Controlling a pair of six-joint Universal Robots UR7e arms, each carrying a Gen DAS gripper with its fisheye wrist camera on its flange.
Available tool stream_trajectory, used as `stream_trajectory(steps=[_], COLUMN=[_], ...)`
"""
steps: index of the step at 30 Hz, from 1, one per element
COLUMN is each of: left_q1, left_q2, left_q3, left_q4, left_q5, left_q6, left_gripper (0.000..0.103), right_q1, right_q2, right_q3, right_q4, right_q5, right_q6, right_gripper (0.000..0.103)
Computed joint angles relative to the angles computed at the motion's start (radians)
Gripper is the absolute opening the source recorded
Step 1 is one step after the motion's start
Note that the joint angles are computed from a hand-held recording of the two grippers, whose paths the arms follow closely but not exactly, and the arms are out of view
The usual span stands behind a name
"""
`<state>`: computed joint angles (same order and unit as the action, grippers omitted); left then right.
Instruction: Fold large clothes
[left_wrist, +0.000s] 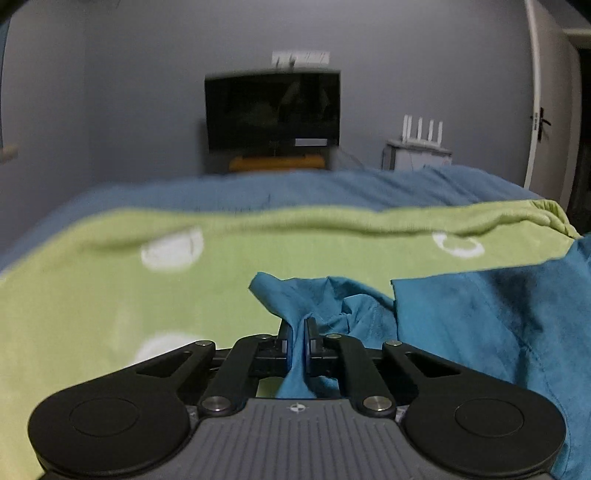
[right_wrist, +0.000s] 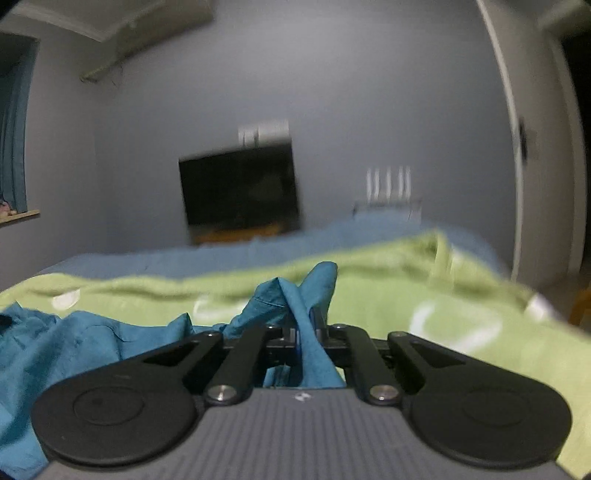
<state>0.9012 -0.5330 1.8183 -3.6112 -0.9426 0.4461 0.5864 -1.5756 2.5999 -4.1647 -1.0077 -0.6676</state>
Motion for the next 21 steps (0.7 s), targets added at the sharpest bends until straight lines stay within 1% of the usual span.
stream_trajectory(steps=[1, 2, 4, 5, 6, 7, 8, 9, 10, 11, 12, 14, 15, 17, 18, 20, 21], left_q1=[-0.006, -0.01, -0.005, -0.005, -0.005, -0.01, -0.016, -0.023, -0.027, -0.028, -0.029, -0.041, -0.048, -0.066, -0.076, -0.105, -0.122], left_q2=[0.011, 0.028, 0.044, 0.054, 0.071, 0.085, 0.095, 0.097, 0.089, 0.076, 0.051, 0.003, -0.022, -0.064, -0.074, -0.079, -0.071], left_q3=[-0.014, -0.03, -0.058, -0.075, -0.101, -0.114, -0.121, -0.121, -0.105, -0.079, -0.045, 0.014, 0.052, 0.117, 0.127, 0.162, 0.172], left_q4=[-0.013, -0.032, -0.012, 0.025, 0.063, 0.078, 0.084, 0.094, 0.076, 0.04, 0.031, 0.042, 0.034, 0.037, 0.049, 0.069, 0.083], left_q5=[0.007, 0.021, 0.038, 0.065, 0.106, 0.145, 0.187, 0.228, 0.238, 0.219, 0.188, 0.153, 0.124, 0.05, 0.014, -0.068, -0.099], left_q6=[0.032, 0.06, 0.038, 0.01, -0.012, -0.025, -0.037, -0.067, -0.09, -0.111, -0.153, -0.267, -0.319, -0.406, -0.434, -0.481, -0.492], left_gripper=[0.006, 0.006, 0.007, 0.013, 0.023, 0.027, 0.051, 0.078, 0.084, 0.085, 0.085, 0.087, 0.089, 0.092, 0.094, 0.094, 0.094], right_q1=[0.015, 0.033, 0.06, 0.087, 0.114, 0.135, 0.147, 0.147, 0.131, 0.118, 0.11, 0.095, 0.09, 0.065, 0.062, 0.061, 0.057], right_q2=[0.028, 0.047, 0.087, 0.098, 0.1, 0.096, 0.093, 0.089, 0.076, 0.063, 0.056, 0.046, 0.037, 0.006, -0.018, -0.073, -0.095], right_q3=[-0.003, -0.011, -0.032, -0.048, -0.064, -0.079, -0.091, -0.095, -0.092, -0.087, -0.08, -0.067, -0.052, -0.018, 0.0, 0.037, 0.063], right_q4=[-0.067, -0.099, -0.127, -0.102, -0.053, 0.006, 0.04, 0.058, 0.067, 0.07, 0.059, 0.025, 0.016, 0.027, 0.055, 0.128, 0.144], right_q5=[-0.018, -0.053, -0.132, -0.21, -0.295, -0.368, -0.422, -0.447, -0.43, -0.41, -0.398, -0.367, -0.351, -0.301, -0.293, -0.277, -0.255], right_q6=[0.005, 0.005, 0.018, 0.02, 0.022, 0.028, 0.037, 0.05, 0.071, 0.093, 0.11, 0.116, 0.105, 0.066, 0.04, -0.003, -0.015], right_gripper=[0.002, 0.002, 0.003, 0.007, 0.017, 0.028, 0.032, 0.038, 0.044, 0.046, 0.05, 0.055, 0.061, 0.062, 0.063, 0.063, 0.063])
